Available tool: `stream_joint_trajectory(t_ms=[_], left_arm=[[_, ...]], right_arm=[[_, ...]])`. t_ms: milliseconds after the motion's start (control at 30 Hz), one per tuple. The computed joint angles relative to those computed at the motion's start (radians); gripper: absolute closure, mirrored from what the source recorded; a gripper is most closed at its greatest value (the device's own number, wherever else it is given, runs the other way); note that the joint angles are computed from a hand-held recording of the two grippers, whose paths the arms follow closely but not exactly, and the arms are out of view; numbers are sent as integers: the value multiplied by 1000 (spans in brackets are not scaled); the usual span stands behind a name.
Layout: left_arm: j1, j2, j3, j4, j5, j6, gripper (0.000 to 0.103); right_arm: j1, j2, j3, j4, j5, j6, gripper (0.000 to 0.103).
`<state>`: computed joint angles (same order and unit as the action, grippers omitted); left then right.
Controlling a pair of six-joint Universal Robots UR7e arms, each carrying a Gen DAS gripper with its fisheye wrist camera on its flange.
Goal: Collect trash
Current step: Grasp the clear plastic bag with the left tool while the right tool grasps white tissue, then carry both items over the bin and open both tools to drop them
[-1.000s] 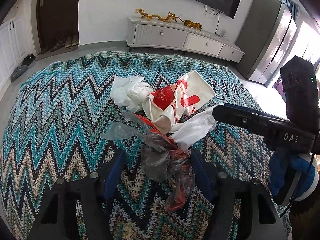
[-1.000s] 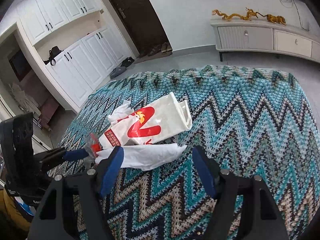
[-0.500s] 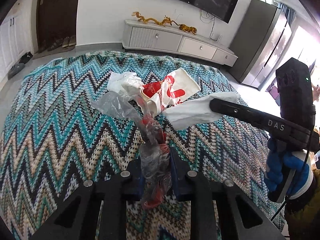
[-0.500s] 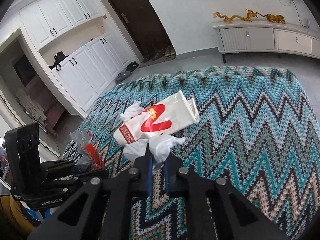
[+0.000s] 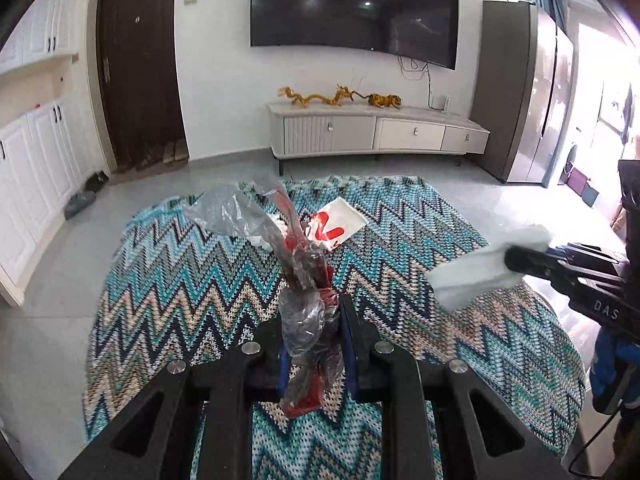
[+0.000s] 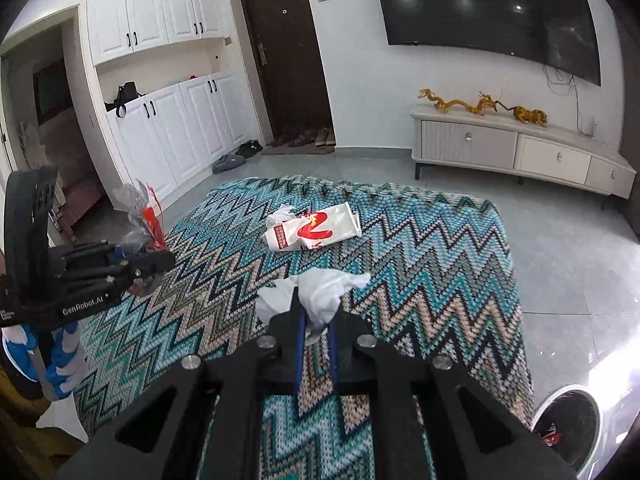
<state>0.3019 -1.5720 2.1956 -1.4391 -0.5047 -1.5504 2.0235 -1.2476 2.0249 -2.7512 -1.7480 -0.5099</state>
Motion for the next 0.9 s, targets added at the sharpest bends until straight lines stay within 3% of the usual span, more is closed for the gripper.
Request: stream_joint_trajectory(t_ms=[167, 500, 667, 900], left_arm=[[-71, 88, -90, 236, -1, -138, 83], [-176, 221, -209, 479, -19, -272, 83], [-200, 275, -249, 491, -15, -249, 83], [-179, 359, -296, 380, 19, -97, 83]], right_arm=[[13, -97, 73, -23, -44, -17, 94], [-9, -266, 169, -35, -30, 17, 94], [-39, -349, 204, -41, -21, 20, 94], [-132, -456, 245, -62, -11, 2, 94]])
